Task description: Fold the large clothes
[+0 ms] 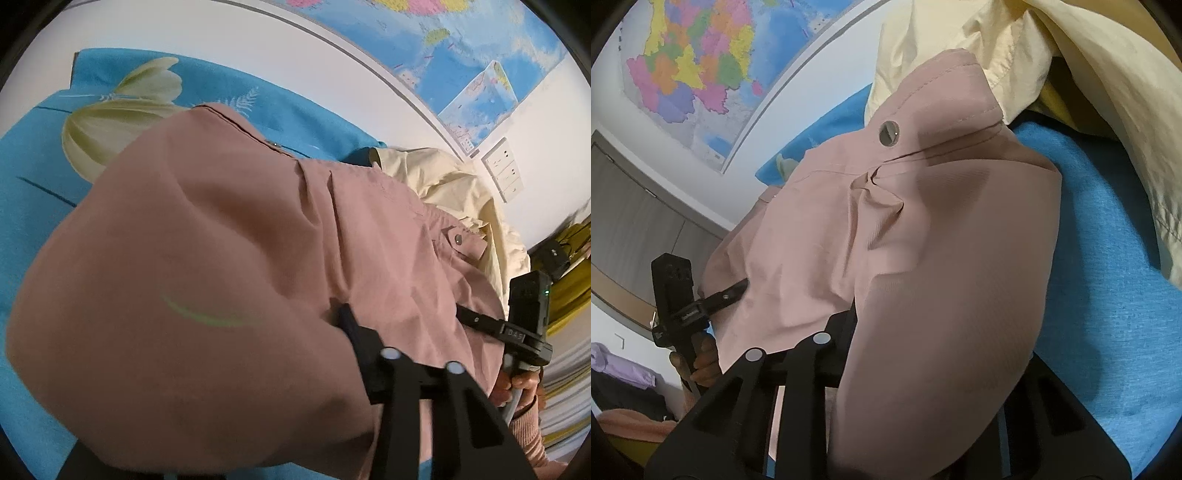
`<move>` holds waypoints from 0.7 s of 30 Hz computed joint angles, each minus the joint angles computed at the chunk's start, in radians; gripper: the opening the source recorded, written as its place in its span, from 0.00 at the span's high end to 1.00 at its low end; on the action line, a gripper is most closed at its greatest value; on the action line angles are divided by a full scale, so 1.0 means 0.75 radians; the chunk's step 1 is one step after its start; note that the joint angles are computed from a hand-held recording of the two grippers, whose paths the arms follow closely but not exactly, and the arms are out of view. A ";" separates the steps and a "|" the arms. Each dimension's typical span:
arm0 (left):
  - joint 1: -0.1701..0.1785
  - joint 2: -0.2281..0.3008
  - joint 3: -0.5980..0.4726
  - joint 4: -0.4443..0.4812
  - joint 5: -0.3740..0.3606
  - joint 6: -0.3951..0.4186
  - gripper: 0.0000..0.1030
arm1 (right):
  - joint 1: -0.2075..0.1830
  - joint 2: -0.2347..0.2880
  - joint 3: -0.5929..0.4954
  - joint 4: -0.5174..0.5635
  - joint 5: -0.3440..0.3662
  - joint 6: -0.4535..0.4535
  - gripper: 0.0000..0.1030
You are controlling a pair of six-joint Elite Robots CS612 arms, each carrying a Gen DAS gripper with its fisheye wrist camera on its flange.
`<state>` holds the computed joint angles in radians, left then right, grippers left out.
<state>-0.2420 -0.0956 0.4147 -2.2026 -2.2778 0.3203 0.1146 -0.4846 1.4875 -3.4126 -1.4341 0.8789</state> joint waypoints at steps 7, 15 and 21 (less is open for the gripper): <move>0.010 -0.050 0.068 -0.062 -0.070 0.020 0.85 | 0.015 -0.022 -0.005 -0.047 -0.022 -0.048 0.84; 0.024 -0.063 0.036 -0.108 -0.104 0.018 0.86 | 0.030 -0.039 -0.063 -0.073 -0.001 -0.165 0.86; 0.043 -0.052 -0.027 -0.203 -0.111 -0.027 0.86 | 0.028 -0.034 -0.137 -0.062 0.018 -0.240 0.86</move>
